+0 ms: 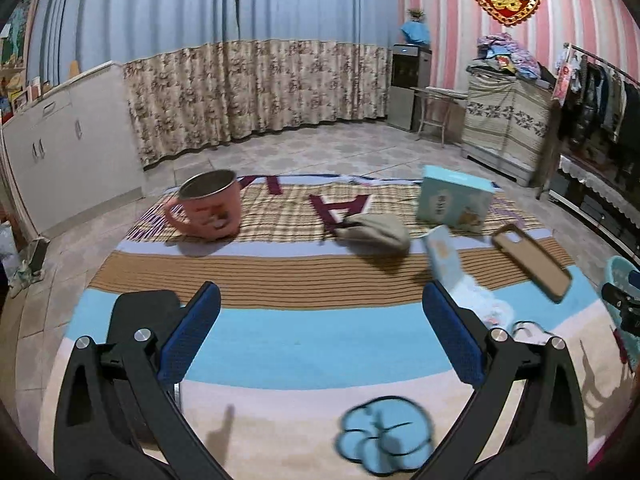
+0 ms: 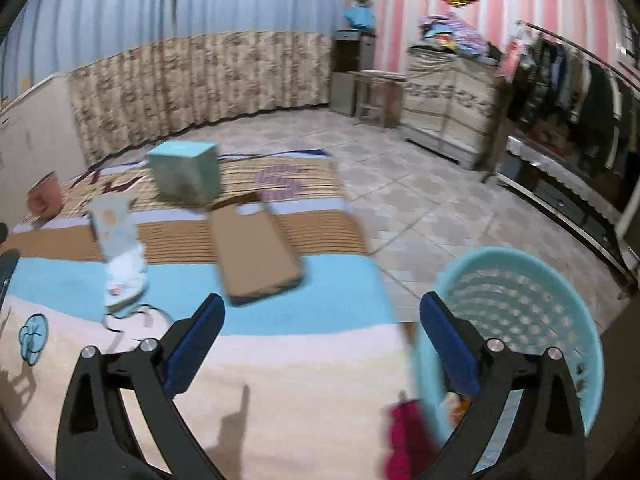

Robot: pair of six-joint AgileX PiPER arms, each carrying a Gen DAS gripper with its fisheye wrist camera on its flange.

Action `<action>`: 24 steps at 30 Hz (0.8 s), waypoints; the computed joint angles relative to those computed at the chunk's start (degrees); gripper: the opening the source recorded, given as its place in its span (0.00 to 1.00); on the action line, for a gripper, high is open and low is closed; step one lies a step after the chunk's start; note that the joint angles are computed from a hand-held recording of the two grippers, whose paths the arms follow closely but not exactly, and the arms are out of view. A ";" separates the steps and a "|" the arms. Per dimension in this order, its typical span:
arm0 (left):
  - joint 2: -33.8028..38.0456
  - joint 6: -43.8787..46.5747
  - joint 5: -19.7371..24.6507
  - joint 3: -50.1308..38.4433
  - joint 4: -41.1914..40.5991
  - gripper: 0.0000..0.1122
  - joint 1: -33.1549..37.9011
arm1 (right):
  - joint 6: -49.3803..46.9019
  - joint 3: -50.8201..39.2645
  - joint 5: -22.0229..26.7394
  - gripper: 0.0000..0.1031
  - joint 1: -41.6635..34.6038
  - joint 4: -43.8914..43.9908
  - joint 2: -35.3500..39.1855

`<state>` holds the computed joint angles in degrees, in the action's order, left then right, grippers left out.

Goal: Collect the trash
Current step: 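Move both open grippers back over the bed toward the booklet, then grasp the white-and-blue booklet with the right gripper while the left grasps the beige pouch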

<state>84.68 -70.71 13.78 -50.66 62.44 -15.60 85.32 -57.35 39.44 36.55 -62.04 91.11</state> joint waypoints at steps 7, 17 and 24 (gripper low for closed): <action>2.19 8.68 -5.51 0.65 -6.31 0.87 7.12 | -7.94 -11.48 -3.01 0.93 3.22 7.32 10.75; 4.91 21.76 -8.00 -0.66 -17.63 0.87 11.54 | -24.76 -24.40 -4.07 0.93 3.42 21.44 21.41; 6.21 27.04 -7.15 -2.04 -23.57 0.87 11.12 | -37.00 -29.72 -3.00 0.91 1.75 31.66 24.90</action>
<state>90.89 -43.67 6.63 -52.71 38.87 -4.47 48.32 -87.08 36.44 38.30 -30.38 116.01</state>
